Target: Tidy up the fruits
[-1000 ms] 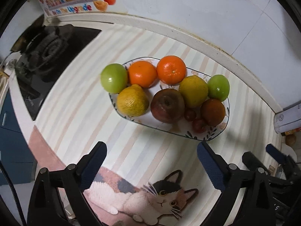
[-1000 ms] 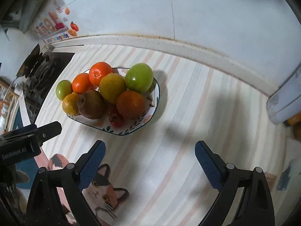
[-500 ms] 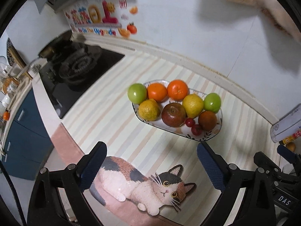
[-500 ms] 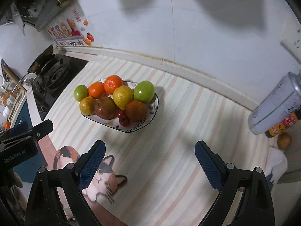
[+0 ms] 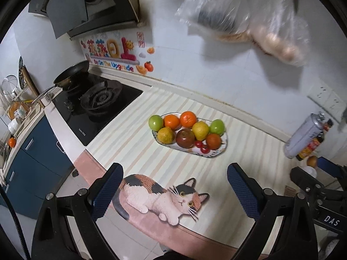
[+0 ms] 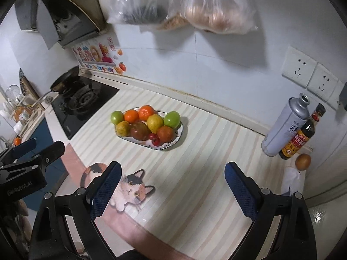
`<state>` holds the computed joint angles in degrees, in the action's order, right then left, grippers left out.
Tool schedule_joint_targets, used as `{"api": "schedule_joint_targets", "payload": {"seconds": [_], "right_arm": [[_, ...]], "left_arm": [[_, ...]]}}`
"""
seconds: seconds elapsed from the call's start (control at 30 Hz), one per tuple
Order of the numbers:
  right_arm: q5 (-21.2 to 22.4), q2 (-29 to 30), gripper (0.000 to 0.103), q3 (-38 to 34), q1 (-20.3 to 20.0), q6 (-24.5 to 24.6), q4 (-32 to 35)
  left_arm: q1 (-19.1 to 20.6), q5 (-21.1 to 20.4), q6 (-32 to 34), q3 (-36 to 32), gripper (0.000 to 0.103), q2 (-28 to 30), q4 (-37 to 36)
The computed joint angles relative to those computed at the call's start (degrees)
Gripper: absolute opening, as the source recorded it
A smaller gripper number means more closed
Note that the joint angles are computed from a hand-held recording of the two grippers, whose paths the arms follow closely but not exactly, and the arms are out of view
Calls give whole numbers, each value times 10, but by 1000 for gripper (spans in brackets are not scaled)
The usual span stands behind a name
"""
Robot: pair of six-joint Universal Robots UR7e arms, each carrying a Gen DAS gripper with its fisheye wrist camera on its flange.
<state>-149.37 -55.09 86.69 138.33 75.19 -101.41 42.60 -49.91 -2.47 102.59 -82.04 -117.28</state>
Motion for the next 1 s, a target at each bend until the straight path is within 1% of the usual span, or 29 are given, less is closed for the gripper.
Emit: {"api": "schedule_joint_targets", "payload": {"seconds": [0.2, 0.3, 0.37, 0.43, 0.73, 1.0], "right_arm": [[-8, 14, 98, -40, 34, 40, 61], [-9, 22, 98, -59, 47, 53, 89], [-8, 24, 98, -62, 51, 55, 90], [-11, 26, 98, -70, 56, 64, 106], [-9, 25, 98, -71, 69, 76, 113], [-2, 12, 98, -55, 57, 53, 83]], "left_arm": [[-20, -16, -17, 1, 98, -40, 39], [-29, -15, -24, 5, 98, -56, 47], [-34, -10, -28, 9, 98, -66, 49], [-38, -8, -29, 12, 98, -74, 49], [-49, -8, -43, 23, 98, -97, 65], [-53, -6, -42, 24, 98, -92, 61]]}}
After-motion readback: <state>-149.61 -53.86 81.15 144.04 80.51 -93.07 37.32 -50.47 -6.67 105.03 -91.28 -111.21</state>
